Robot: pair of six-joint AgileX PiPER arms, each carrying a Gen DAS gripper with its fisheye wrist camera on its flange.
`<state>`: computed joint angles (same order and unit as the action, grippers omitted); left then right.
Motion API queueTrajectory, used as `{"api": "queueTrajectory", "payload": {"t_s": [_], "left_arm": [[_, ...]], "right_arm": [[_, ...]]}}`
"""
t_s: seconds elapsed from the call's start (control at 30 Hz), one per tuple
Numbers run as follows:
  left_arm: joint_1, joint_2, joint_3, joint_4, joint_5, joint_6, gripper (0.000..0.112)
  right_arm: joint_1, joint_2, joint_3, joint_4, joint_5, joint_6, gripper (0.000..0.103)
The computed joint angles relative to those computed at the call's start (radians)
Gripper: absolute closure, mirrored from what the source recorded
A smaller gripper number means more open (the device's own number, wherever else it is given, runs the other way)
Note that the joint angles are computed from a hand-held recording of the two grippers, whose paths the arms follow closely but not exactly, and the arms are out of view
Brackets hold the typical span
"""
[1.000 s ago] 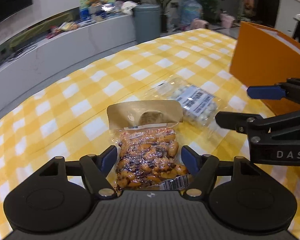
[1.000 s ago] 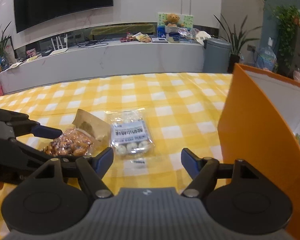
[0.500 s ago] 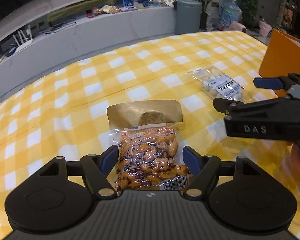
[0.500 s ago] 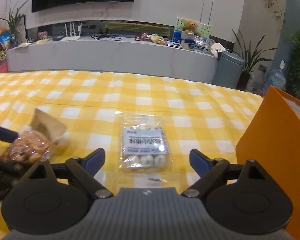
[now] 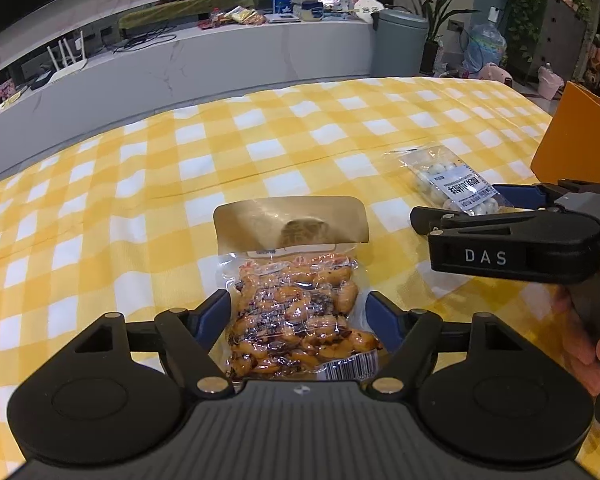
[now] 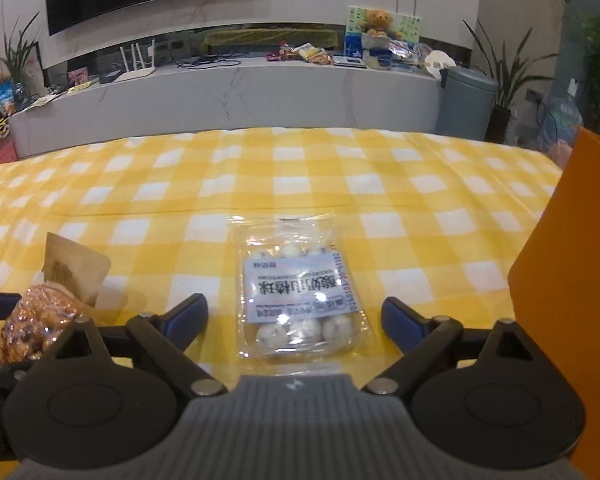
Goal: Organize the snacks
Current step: 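Grasp the peanut bag with left gripper while right gripper grasps white egg packet, then carry the peanut bag and egg packet into the orange box and release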
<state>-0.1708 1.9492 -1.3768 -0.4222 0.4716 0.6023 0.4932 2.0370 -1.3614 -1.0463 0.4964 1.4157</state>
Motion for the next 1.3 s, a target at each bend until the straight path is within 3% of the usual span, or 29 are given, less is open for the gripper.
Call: {"api": "queueTrajectory", "payload": {"t_s": [0.13,0.17,0.33,0.5,0.73,0.87,1.13,1.3], "left_arm": [[-0.024,-0.007,-0.008,0.104,0.015,-0.136,0.031],[-0.028,-0.010,-0.005,0.119,0.015,-0.155,0.031],[-0.035,-0.027,-0.003,0.171,0.048,-0.233,0.034],[-0.011,-0.064,0.028,0.115,0.081,-0.259,0.036],[0.018,-0.197,0.183,-0.016,0.059,-0.201,0.037],[0.021,-0.282,0.247,-0.001,0.075,-0.248,0.037],[0.016,-0.445,0.281,0.087,0.208,-0.362,0.037],[-0.013,-0.529,0.254,0.122,0.301,-0.410,0.037]], "right_arm": [[0.012,-0.009,-0.008,0.039,-0.009,-0.062,0.042],[0.012,-0.009,-0.016,0.068,-0.005,-0.094,0.042],[0.003,-0.025,-0.019,0.175,-0.010,-0.202,0.044],[0.011,-0.067,0.003,0.297,0.011,-0.297,0.044],[0.044,-0.178,0.097,0.442,0.026,-0.407,0.044],[0.082,-0.259,0.171,0.473,0.039,-0.412,0.044],[0.153,-0.439,0.283,0.581,0.082,-0.519,0.044],[0.200,-0.579,0.305,0.570,0.161,-0.585,0.044]]}}
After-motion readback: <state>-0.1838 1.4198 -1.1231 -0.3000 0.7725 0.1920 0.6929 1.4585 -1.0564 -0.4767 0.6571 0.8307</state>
